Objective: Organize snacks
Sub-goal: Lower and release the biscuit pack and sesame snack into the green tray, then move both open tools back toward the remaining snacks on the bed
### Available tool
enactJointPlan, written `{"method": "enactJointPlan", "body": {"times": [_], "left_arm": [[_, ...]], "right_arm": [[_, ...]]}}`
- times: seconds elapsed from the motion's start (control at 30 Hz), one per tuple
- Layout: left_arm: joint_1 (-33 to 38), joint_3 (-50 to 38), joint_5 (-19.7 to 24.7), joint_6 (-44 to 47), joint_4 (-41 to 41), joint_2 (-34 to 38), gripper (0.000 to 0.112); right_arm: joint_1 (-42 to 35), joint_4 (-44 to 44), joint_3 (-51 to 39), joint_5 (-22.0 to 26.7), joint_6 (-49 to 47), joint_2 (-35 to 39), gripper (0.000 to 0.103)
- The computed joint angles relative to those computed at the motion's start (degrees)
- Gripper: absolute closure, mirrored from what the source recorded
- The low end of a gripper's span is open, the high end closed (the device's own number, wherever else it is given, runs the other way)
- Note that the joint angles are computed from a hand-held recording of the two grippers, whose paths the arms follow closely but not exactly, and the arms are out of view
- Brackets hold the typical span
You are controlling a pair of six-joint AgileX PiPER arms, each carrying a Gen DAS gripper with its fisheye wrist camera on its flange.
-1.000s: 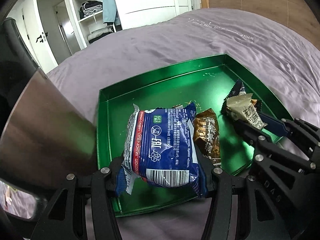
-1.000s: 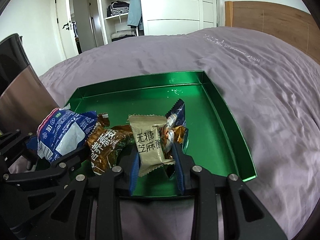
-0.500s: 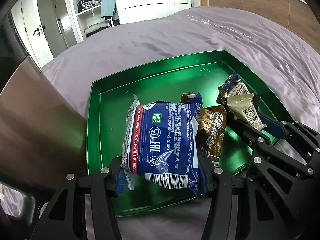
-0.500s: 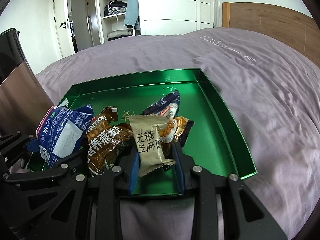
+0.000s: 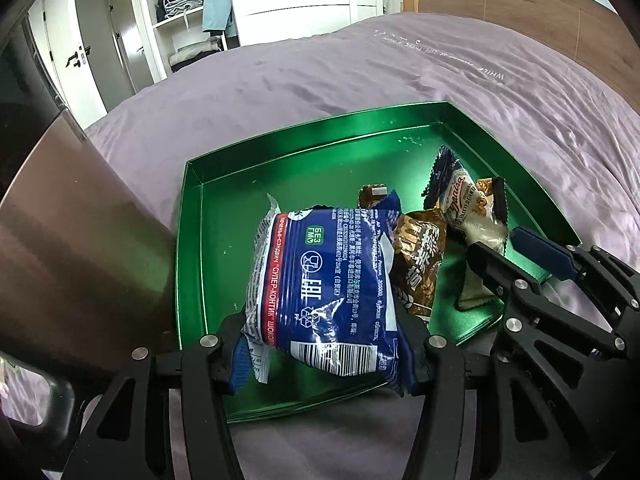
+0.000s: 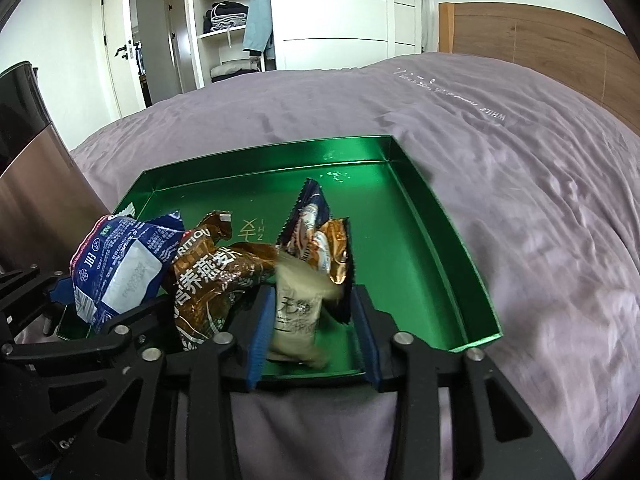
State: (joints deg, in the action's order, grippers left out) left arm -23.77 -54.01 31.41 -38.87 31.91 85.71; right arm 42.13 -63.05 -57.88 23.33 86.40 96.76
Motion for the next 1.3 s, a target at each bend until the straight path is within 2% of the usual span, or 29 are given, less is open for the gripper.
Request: {"method": "enactJointPlan", "body": {"times": [0.07,0.53,0.8,0.93,1.0,1.17,1.3], "left_arm": [[-0.27,-0.09,0.42,0.01,0.02,-0.44,0.059],[-4.13,-2.43,7.12,0.62,0.61,-6.90,0.054],[-6.42,-4.12,13.15,2.38,-0.55,-12.59,0.054],[-9.21,-4.74,17.43,2.84,-0.57,-16.98,0.054],[-10.96,-4.93,19.67,2.80,-0.19,-19.13,0.054],[-13.30,-6.07,25.74,4.64,-0.88,-25.70,0.054],[-11.83,-8.15,29.90,8.08,-2.05,-31.07,0.054]], "right_arm": [[0.22,0.52,0.15,0.64,-0.49,-0.63,0.022],[4.31,6.49,-0.53,9.60,-7.35,-8.36,0.019],[8.68,8.96,-0.65,16.57,-9.74,-14.78,0.008],[12.56,9.61,-1.40,21.92,-10.04,-17.89,0.005],[14.95,9.76,-2.11,25.01,-10.02,-19.11,0.000],[22.89,9.32,-5.86,34.73,-9.94,-20.74,0.000],[30.19,7.86,-9.78,42.90,-8.59,-20.97,0.000]]}}
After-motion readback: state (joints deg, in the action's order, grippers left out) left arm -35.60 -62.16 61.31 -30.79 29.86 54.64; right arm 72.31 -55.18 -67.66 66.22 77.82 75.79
